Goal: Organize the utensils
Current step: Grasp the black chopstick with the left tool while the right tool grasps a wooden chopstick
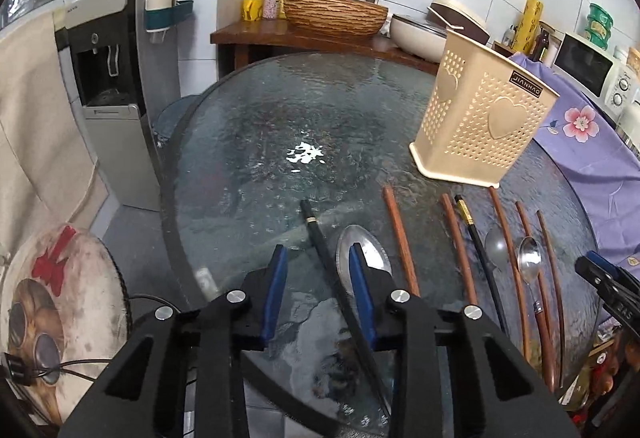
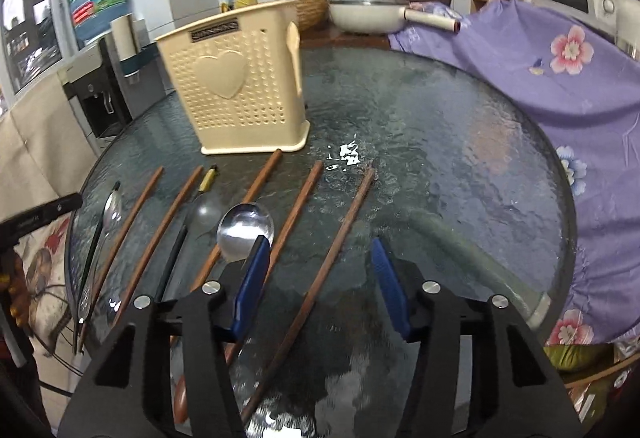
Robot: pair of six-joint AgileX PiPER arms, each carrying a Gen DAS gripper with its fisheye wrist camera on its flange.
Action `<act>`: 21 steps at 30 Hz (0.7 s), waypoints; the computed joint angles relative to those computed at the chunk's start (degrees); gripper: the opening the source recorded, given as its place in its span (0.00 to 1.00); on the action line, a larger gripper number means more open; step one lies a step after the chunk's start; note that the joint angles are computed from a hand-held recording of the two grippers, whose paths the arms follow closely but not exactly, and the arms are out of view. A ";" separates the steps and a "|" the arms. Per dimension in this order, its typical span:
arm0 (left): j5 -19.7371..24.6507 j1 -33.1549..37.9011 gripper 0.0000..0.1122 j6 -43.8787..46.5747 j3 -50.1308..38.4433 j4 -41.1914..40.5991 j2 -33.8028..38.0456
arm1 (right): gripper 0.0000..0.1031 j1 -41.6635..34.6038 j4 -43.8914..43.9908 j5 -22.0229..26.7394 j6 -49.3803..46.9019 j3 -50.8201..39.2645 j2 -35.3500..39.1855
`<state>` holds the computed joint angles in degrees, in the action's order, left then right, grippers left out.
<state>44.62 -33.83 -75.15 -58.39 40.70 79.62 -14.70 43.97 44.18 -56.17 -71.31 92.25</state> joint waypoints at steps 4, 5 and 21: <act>-0.69 0.46 0.28 1.10 -0.64 -0.98 1.79 | 0.47 2.10 -3.65 -0.93 4.10 -3.26 3.11; -1.51 1.12 0.28 1.53 -0.36 -1.91 1.99 | 0.45 2.71 -5.17 -1.05 5.81 -4.49 4.23; -1.43 7.88 0.28 7.83 -6.38 -6.49 8.46 | 0.19 8.96 -21.07 1.23 23.34 -18.92 15.83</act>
<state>43.19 -25.95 -67.32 -64.77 34.21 88.08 -5.74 22.91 45.41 -32.83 -90.22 108.09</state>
